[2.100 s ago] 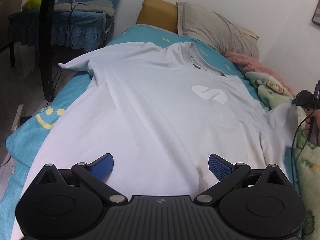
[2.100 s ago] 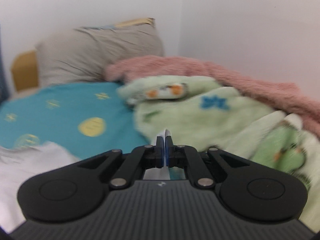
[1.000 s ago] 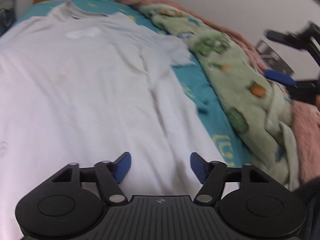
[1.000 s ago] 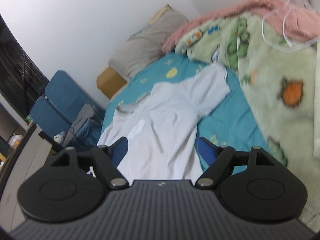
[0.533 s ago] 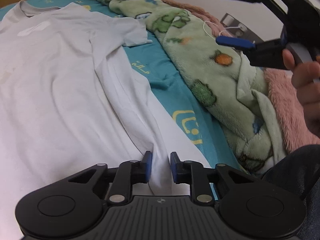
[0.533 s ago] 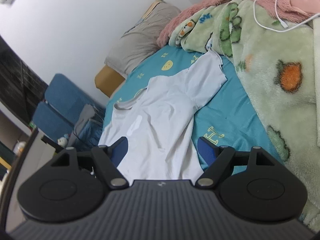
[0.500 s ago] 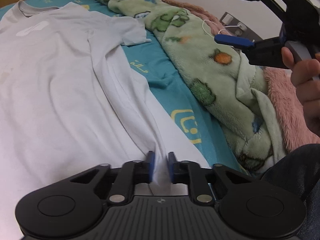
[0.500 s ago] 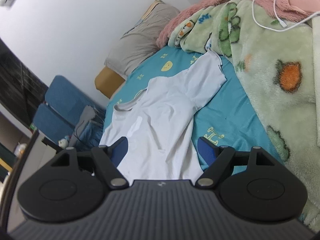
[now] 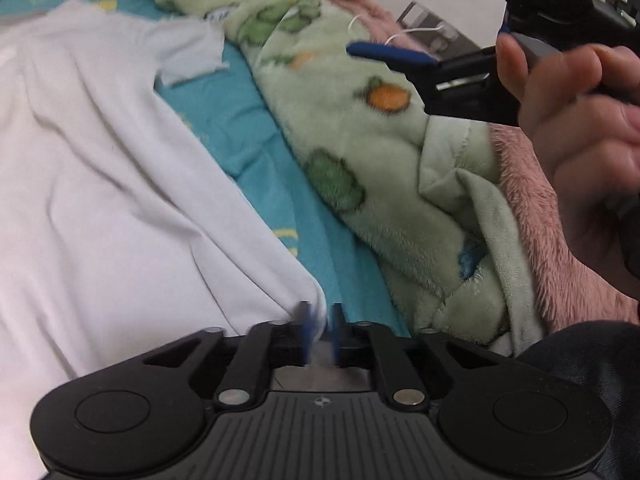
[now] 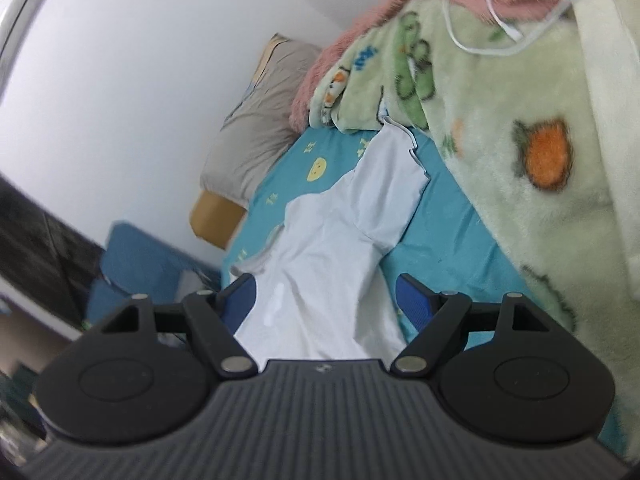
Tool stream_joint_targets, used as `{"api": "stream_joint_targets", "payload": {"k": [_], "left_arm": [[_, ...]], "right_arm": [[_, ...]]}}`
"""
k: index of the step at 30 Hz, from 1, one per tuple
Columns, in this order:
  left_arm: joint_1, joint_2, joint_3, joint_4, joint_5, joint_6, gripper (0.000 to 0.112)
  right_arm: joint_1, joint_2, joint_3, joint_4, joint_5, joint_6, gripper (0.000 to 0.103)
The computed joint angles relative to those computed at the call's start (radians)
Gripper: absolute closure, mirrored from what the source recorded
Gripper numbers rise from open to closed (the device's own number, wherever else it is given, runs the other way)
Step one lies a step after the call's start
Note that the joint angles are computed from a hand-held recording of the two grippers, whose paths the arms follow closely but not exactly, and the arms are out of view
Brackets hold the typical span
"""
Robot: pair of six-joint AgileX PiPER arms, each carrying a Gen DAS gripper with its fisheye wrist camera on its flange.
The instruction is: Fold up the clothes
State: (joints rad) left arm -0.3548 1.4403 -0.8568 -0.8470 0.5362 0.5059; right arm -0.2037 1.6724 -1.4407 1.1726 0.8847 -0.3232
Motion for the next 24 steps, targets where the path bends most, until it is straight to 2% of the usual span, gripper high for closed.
{"api": "stream_joint_targets", "payload": {"k": [2,4,7,9,11,15,18,19,21,24], "left_arm": [[0.018,-0.024,-0.003,0.065,0.031,-0.056,0.066],[0.030,-0.088,-0.002,0.231,0.044,-0.182,0.055],[0.105,-0.185,0.007,0.394,0.091,-0.304,0.048],[0.174,-0.245,0.017,0.462,0.115,-0.345,0.042],[0.253,-0.307,0.059,0.485,0.080,-0.357,0.037],[0.414,-0.331,0.122,0.357,-0.008,-0.272,0.037],[0.465,-0.285,0.120,0.290,-0.084,-0.230,0.037],[0.492,-0.262,0.109,0.228,-0.085,-0.187,0.037],[0.557,-0.224,0.096,0.054,-0.067,-0.044,0.037],[0.589,-0.185,0.093,-0.136,-0.059,0.112,0.035]], "right_arm": [[0.008,0.053,-0.018,0.051,-0.020,0.021,0.024],[0.031,0.134,-0.080,0.072,-0.028,0.057,0.024],[0.060,0.276,-0.200,0.106,-0.018,0.108,0.024],[0.082,0.363,-0.268,0.111,-0.044,0.143,0.024],[0.117,0.439,-0.327,0.095,-0.109,0.159,0.024],[0.193,0.611,-0.533,-0.065,-0.188,0.318,0.024],[0.234,0.739,-0.690,-0.109,-0.197,0.418,0.024],[0.247,0.763,-0.710,-0.096,-0.218,0.416,0.024],[0.273,0.767,-0.687,-0.055,-0.317,0.375,0.026],[0.292,0.796,-0.712,-0.019,-0.390,0.379,0.026]]}}
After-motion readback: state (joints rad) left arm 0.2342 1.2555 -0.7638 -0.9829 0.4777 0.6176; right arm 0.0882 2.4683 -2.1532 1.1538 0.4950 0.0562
